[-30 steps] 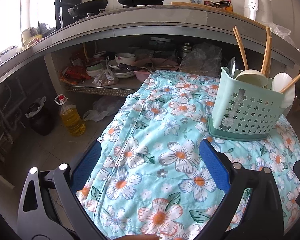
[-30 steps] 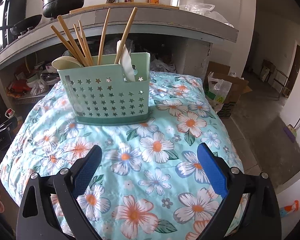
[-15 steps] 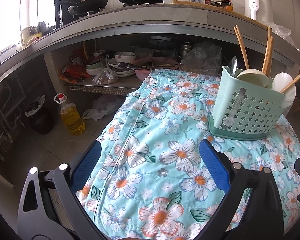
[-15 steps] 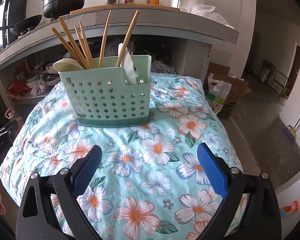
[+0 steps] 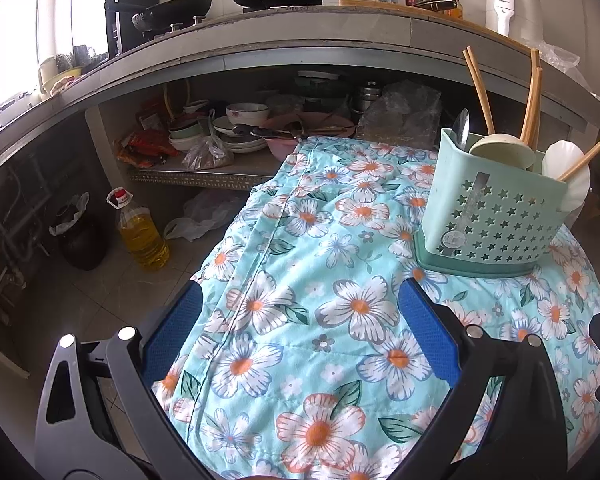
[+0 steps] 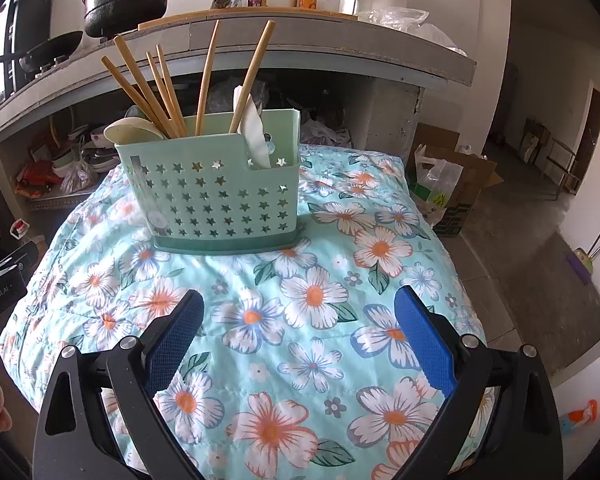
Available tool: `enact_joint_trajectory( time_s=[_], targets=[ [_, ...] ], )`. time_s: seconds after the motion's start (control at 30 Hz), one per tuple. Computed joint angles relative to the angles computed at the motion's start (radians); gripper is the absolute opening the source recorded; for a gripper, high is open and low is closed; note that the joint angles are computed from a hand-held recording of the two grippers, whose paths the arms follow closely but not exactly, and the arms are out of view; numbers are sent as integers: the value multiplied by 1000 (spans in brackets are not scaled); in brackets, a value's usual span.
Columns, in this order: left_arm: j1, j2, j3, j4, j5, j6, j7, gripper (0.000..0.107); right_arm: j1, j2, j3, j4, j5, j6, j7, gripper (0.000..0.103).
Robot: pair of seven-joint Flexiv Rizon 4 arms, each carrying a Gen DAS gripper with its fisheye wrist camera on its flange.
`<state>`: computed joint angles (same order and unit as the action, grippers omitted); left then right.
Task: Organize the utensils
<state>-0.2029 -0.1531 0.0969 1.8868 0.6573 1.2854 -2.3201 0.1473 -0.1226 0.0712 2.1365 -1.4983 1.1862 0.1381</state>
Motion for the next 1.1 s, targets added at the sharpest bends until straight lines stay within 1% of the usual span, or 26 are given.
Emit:
enact_joint_trajectory(
  time_s=[1.1],
  targets=[
    [5,0,-2,7,-12,-6,11,95,0,2,1,1,-1,0,0,93]
  ],
)
